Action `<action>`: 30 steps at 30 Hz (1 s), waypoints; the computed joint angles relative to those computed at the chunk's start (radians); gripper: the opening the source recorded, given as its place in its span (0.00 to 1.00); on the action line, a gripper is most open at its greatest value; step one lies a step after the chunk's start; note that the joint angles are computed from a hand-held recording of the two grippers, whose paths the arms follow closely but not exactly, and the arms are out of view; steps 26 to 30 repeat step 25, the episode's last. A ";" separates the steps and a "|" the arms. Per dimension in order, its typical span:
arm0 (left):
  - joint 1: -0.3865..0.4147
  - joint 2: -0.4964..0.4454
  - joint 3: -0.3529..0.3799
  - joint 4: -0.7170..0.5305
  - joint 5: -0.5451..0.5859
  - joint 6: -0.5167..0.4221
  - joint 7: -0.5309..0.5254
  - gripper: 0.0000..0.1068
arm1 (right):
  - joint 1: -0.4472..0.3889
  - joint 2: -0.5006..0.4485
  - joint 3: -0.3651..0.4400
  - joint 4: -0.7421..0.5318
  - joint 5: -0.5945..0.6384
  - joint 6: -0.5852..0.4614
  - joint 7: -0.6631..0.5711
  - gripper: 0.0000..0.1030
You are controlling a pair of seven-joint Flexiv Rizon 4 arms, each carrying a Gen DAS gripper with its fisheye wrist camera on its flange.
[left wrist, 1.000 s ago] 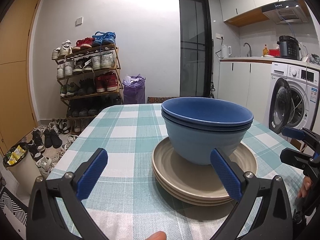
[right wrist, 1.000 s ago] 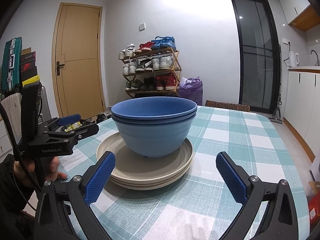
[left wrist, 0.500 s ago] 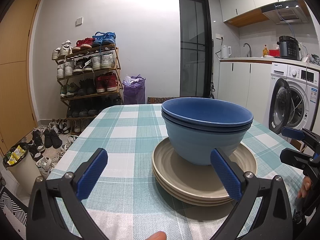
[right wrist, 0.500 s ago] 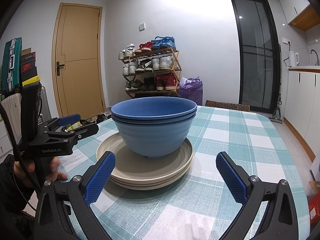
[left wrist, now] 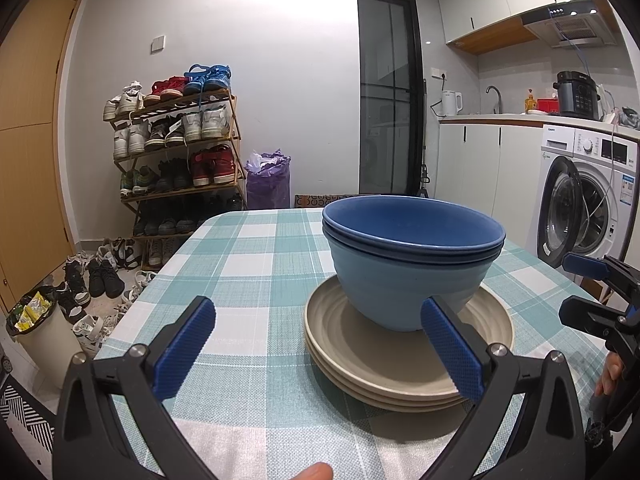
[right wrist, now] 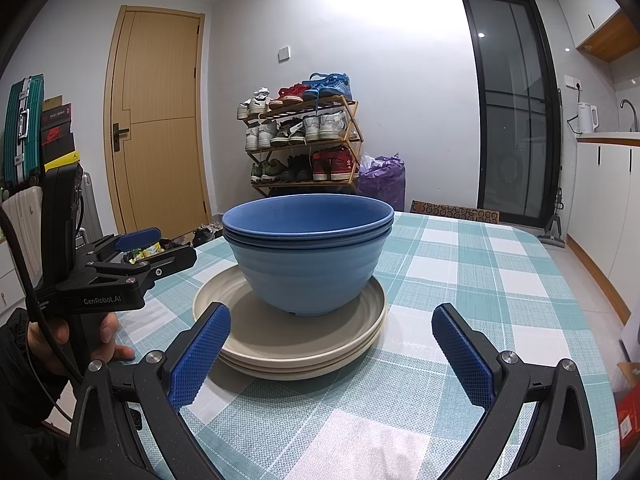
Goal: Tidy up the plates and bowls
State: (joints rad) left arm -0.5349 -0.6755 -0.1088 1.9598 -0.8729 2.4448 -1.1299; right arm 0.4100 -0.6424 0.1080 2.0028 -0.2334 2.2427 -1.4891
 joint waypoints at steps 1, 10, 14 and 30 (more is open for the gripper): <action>0.000 0.000 0.000 0.000 -0.001 -0.001 0.000 0.96 | 0.000 0.001 0.000 0.001 0.001 0.001 -0.001 0.99; 0.003 0.009 -0.002 0.007 0.005 -0.018 -0.012 0.96 | -0.001 -0.001 0.001 0.002 0.001 0.005 -0.004 0.99; 0.010 0.017 -0.001 0.014 0.029 -0.038 -0.027 0.96 | 0.000 -0.002 0.001 0.001 0.002 0.005 -0.004 0.99; 0.007 0.020 0.011 0.023 0.049 -0.049 -0.050 0.96 | -0.003 -0.002 0.003 0.000 -0.002 0.000 0.000 0.99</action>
